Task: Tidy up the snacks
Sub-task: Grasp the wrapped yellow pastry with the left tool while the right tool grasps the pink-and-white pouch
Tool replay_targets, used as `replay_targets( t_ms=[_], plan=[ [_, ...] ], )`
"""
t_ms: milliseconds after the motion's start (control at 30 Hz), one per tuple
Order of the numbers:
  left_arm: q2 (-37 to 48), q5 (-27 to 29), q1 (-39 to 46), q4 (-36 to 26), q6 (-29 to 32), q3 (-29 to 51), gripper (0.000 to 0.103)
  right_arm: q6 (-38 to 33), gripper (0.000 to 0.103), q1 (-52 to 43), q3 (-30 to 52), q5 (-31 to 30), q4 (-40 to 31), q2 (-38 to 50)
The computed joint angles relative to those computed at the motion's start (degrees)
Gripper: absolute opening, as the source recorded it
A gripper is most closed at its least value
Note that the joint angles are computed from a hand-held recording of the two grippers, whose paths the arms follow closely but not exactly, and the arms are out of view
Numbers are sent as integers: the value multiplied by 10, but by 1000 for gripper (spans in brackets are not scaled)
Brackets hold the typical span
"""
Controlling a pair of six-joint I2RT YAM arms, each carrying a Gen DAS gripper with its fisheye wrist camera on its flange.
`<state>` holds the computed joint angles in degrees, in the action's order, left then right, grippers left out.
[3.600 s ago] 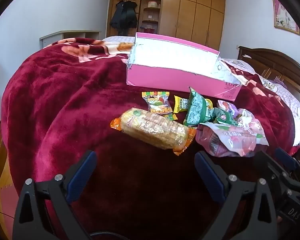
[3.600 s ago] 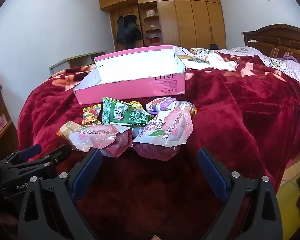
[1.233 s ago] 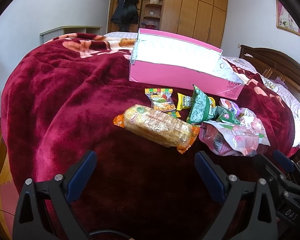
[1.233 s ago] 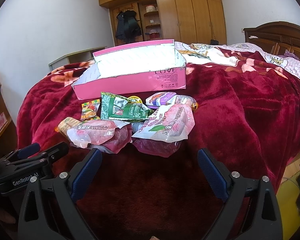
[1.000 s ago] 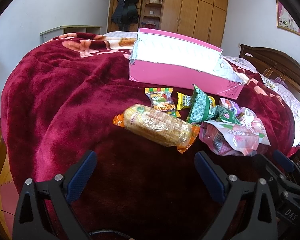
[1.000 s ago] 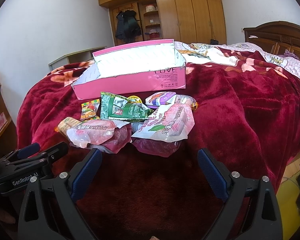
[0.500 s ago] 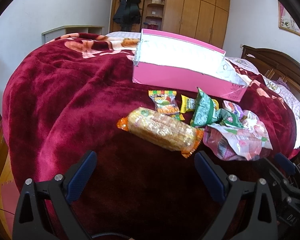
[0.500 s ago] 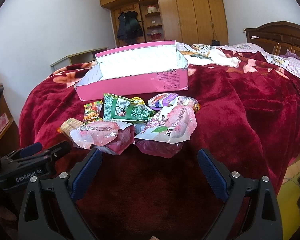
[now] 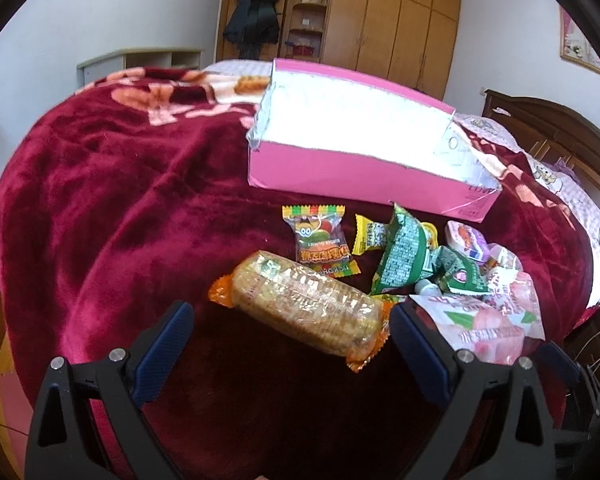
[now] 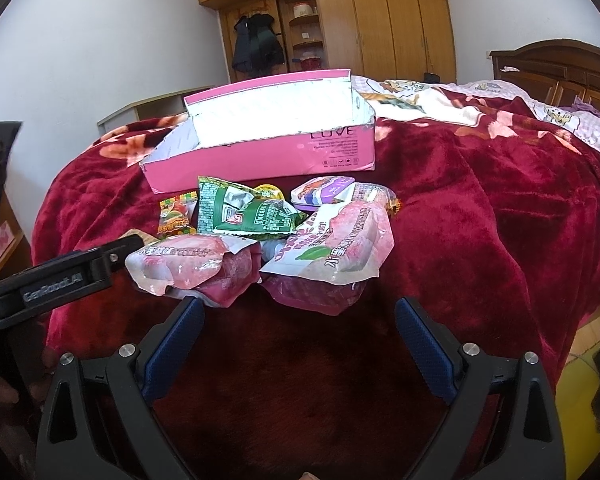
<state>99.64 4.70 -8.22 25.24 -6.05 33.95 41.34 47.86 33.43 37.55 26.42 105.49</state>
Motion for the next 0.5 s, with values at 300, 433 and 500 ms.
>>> replay_targets(
  t_ms=[300,433,500],
  plan=[
    [43,-35,-15,-17,-48,54,100,-2,98,-5,-3,0,5,-1],
    [53,-23,-2,-44,-70,70,100,-1,98,-12,-14,-5,19,-3],
    [57,-15,7,-59,-83,76,100,1,98,-16,-19,-11,28,-1]
  ],
)
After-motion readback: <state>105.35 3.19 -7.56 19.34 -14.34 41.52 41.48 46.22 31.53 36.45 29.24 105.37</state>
